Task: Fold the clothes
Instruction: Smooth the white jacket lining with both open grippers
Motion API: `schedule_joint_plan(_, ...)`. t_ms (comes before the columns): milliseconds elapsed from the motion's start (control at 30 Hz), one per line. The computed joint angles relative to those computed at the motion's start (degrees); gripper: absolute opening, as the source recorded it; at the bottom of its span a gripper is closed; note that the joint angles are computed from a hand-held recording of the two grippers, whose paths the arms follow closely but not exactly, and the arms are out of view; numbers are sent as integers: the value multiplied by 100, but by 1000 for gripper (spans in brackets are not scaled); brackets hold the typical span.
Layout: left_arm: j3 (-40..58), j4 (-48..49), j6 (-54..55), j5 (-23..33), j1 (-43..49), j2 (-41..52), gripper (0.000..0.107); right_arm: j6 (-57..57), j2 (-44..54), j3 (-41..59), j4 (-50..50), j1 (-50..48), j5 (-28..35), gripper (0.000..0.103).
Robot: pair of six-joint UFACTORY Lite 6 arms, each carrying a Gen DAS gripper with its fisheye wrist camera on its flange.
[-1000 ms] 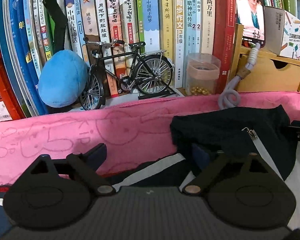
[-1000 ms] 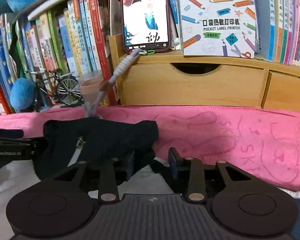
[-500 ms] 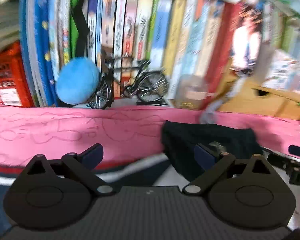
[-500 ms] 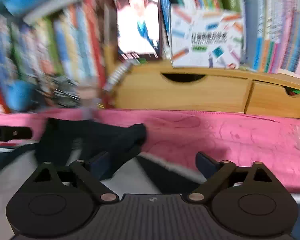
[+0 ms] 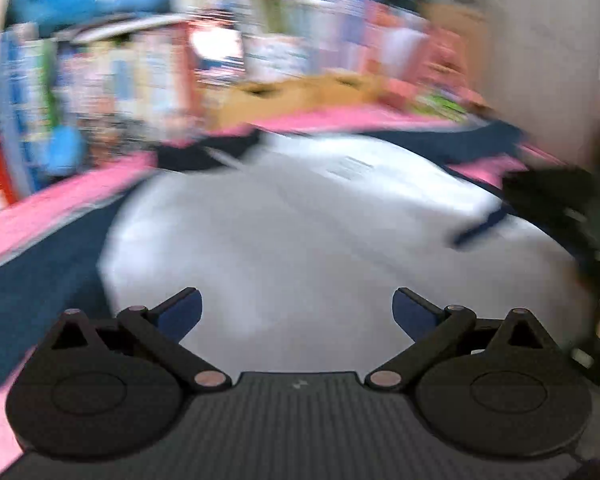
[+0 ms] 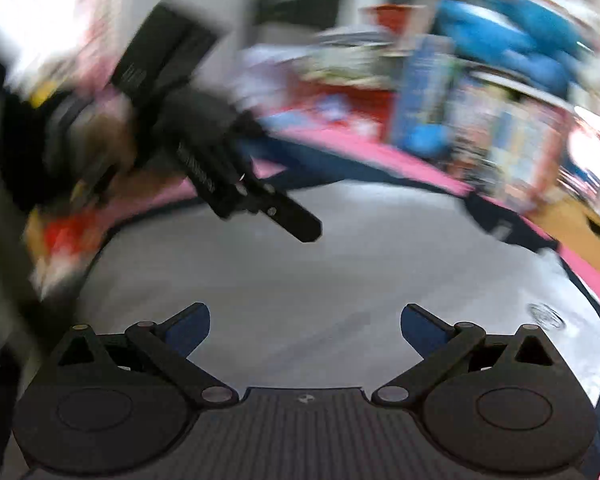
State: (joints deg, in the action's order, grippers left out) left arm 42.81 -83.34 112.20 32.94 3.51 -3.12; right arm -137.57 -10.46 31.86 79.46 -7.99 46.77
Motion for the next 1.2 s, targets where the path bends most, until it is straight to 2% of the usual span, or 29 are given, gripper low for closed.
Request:
schedule_joint_plan(67, 31, 1097, -516, 621, 31, -111, 102, -50, -297, -130, -615, -94, 179, 103)
schedule_joint_plan(167, 106, 2047, -556, 1041, -231, -154, 102, 6, -263, -71, -1113, 42, 258, 103)
schedule_joint_plan(267, -104, 2278, -219, 481, -683, -249, 102, -105, -113, -158, -1093, 367, -100, 103)
schedule_joint_plan(333, -199, 2088, 140, 230, -694, -100, 103, -584, 11, -289, -834, 240, -73, 103)
schedule_joint_plan(467, -86, 1841, 422, 646, -189, 244, 103, -874, 25, -386, -866, -297, 182, 103)
schedule_joint_plan(567, -307, 1764, 722, 735, 125, 62, 103, -1227, -162, -655, -980, -1056, 366, 103)
schedule_joint_plan(733, -735, 2040, 808, 786, 819, -441, 103, -1885, -537, -1042, -1332, -2948, 665, 103)
schedule_joint_plan(800, -805, 2420, 341, 748, 1001, -700, 103, -1819, -509, -957, -1565, -3643, 779, 103)
schedule_joint_plan(833, -725, 2844, -245, 717, 983, -811, 103, -1636, -526, -885, -1735, -3924, 839, 103)
schedule_joint_plan(933, 109, 4140, -2034, 1309, 1062, -667, 103, -545, -1008, -646, -2518, -4609, 1037, 103)
schedule_joint_plan(1000, 888, 4109, -2521, 1806, 1067, -413, 103, -117, -919, -210, -2634, -5228, 1766, 103)
schedule_joint_plan(1033, 1203, 3828, -2579, 1850, 976, -276, 103, -78, -606, 31, -2333, -5548, 2102, 103)
schedule_joint_plan(1133, 2361, 3017, -3073, 1570, 267, 570, 103, 399, 240, 660, -1210, -6167, 2802, 103)
schedule_joint_plan(1200, 3197, 2646, -3612, 960, -491, 1346, 103, 693, 823, 1055, -286, -6020, 2315, 103)
